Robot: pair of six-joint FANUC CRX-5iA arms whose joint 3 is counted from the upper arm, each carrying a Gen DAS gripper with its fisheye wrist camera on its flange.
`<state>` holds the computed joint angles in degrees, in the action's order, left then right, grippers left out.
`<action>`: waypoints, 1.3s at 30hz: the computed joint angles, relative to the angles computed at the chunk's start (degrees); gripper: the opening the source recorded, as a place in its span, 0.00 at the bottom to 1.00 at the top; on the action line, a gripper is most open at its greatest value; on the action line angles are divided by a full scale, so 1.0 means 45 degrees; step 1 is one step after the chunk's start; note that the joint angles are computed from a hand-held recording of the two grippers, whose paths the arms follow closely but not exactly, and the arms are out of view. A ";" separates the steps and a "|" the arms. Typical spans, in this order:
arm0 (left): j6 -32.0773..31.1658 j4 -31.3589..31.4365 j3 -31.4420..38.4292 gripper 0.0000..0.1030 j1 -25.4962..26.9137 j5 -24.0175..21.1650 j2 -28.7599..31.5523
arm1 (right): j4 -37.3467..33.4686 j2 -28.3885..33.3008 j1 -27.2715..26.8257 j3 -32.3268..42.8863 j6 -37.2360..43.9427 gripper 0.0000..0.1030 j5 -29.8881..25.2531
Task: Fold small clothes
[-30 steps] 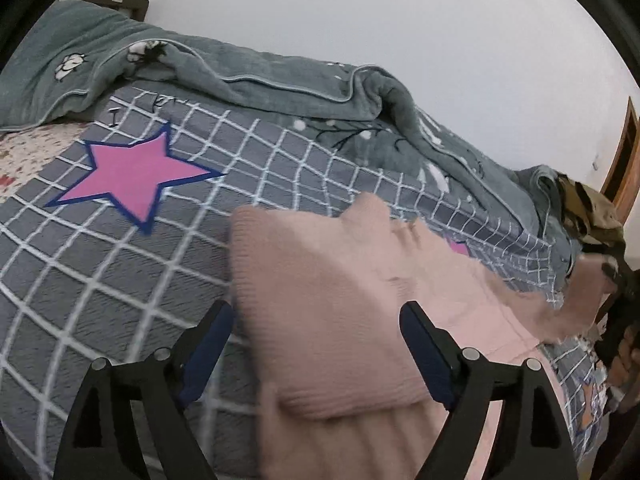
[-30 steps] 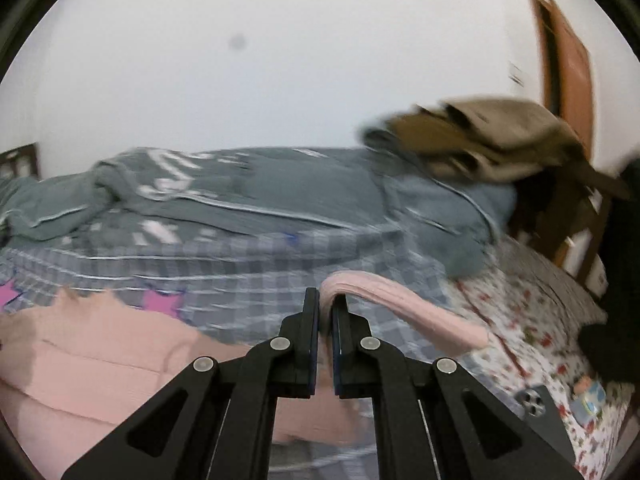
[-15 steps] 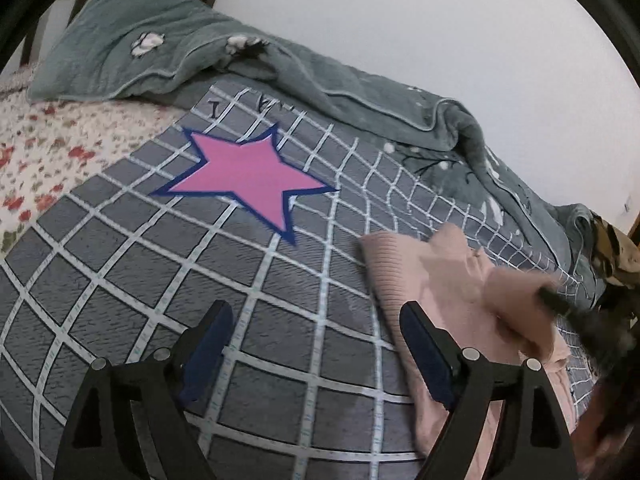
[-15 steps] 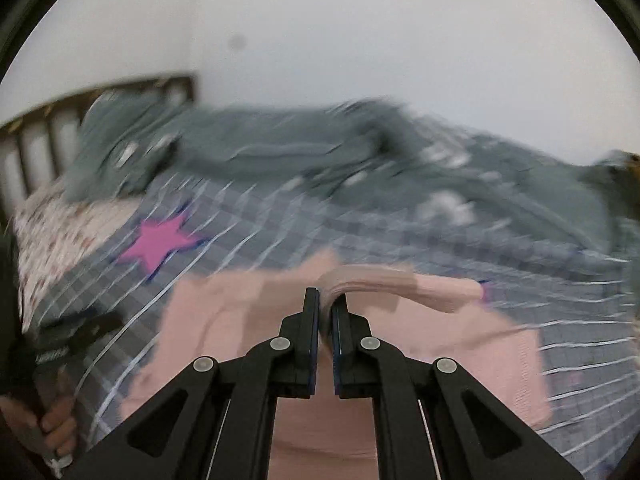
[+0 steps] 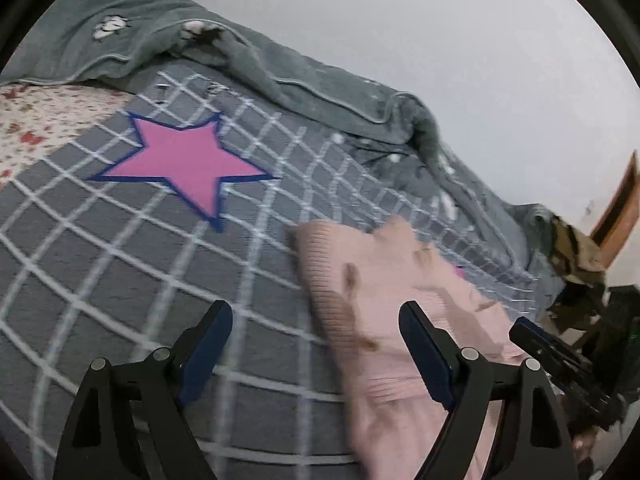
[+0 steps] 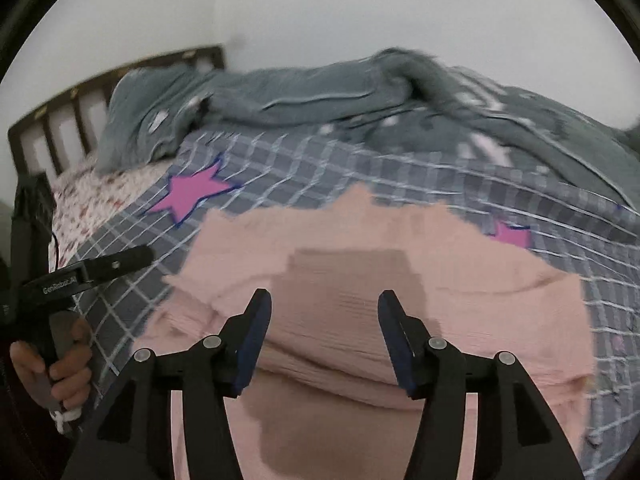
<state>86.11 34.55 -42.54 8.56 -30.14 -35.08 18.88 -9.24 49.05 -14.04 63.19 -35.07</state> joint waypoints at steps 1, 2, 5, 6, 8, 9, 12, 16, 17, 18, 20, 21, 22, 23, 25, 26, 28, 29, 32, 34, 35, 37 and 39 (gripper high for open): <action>0.0071 -0.0067 0.0115 0.81 -0.0237 0.0086 0.0156 | 0.0217 -0.0122 -0.0297 -0.0161 -0.0134 0.53 0.0130; 0.0372 -0.0481 0.0369 0.81 -0.0516 0.0112 0.0363 | 0.0459 -0.0306 -0.0641 -0.0405 -0.0278 0.53 0.0284; 0.1318 -0.1936 0.1101 0.69 -0.1327 0.0224 0.0904 | -0.0143 -0.0440 -0.1627 -0.0448 0.0371 0.53 0.0283; 0.1710 -0.2488 0.1337 0.62 -0.1608 0.0272 0.1051 | -0.0136 -0.0477 -0.1948 -0.0576 0.0352 0.53 0.0341; 0.2429 -0.3458 0.1684 0.52 -0.2059 0.0385 0.1230 | 0.0513 -0.0608 -0.2384 -0.1136 -0.0329 0.53 0.0658; 0.3102 -0.4265 0.2015 0.51 -0.2265 0.0239 0.1375 | 0.0609 -0.0641 -0.2703 -0.1396 -0.0583 0.53 0.0884; 0.4822 -0.6184 0.2794 0.49 -0.2753 -0.0190 0.1726 | -0.1704 -0.0307 -0.3716 -0.0685 0.0534 0.53 0.0341; 0.5760 -0.6757 0.3164 0.35 -0.2729 -0.0722 0.1995 | -0.4120 -0.0149 -0.4847 0.0068 0.2045 0.53 -0.0226; 0.5939 -0.6799 0.3152 0.29 -0.2688 -0.0733 0.2008 | -0.4274 -0.0149 -0.4975 0.0094 0.2226 0.53 -0.0306; 0.6129 -0.6904 0.3143 0.24 -0.2669 -0.0717 0.1989 | -0.4449 -0.0150 -0.5061 0.0120 0.2448 0.53 -0.0359; 0.6183 -0.6930 0.3042 0.18 -0.2650 -0.0566 0.1904 | -0.4428 -0.0195 -0.5127 0.0024 0.2579 0.53 -0.0342; 0.6128 -0.6838 0.2992 0.16 -0.2624 -0.0522 0.1885 | -0.4391 -0.0191 -0.5115 -0.0002 0.2595 0.53 -0.0327; 0.5967 -0.6651 0.2898 0.14 -0.2575 -0.0462 0.1843 | -0.4328 -0.0195 -0.5059 -0.0062 0.2568 0.53 -0.0257; 0.5649 -0.6324 0.2733 0.11 -0.2513 -0.0355 0.1760 | -0.4201 -0.0211 -0.5009 -0.0122 0.2508 0.52 -0.0193; 0.5650 -0.6253 0.2652 0.11 -0.2524 -0.0405 0.1616 | -0.3922 -0.0215 -0.4849 -0.0227 0.2389 0.40 -0.0044; 0.5700 -0.6226 0.2621 0.11 -0.2568 -0.0423 0.1583 | -0.3754 -0.0213 -0.4771 -0.0280 0.2340 0.36 0.0007; 0.5922 -0.6354 0.2701 0.11 -0.2678 -0.0563 0.1658 | -0.2090 -0.0334 -0.4414 -0.0886 0.0776 0.28 0.0398; 0.6414 -0.6913 0.2935 0.11 -0.2865 -0.0747 0.1770 | -0.1392 -0.0363 -0.4292 -0.1116 0.0130 0.28 0.0496; 0.7676 -0.8554 0.3680 0.13 -0.3479 -0.1332 0.2078 | -0.0853 -0.0330 -0.4178 -0.1232 -0.0210 0.28 0.0455; 0.7738 -0.8705 0.3779 0.16 -0.3548 -0.1465 0.2123 | -0.0898 -0.0312 -0.4205 -0.1186 -0.0177 0.34 0.0381; 0.7743 -0.8729 0.3779 0.17 -0.3561 -0.1462 0.2111 | -0.1086 -0.0336 -0.4278 -0.1149 -0.0062 0.38 0.0387; 0.7783 -0.8785 0.3806 0.22 -0.3592 -0.1497 0.2088 | -0.1447 -0.0460 -0.4426 -0.1152 0.0077 0.50 0.0503; 0.7814 -0.8805 0.3885 0.28 -0.3634 -0.1600 0.2099 | -0.1995 -0.0700 -0.4586 -0.1184 0.0353 0.51 0.0634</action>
<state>121.27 -5.08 -25.06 -7.79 -37.34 -25.63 9.90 -12.39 28.41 -19.37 64.77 -32.22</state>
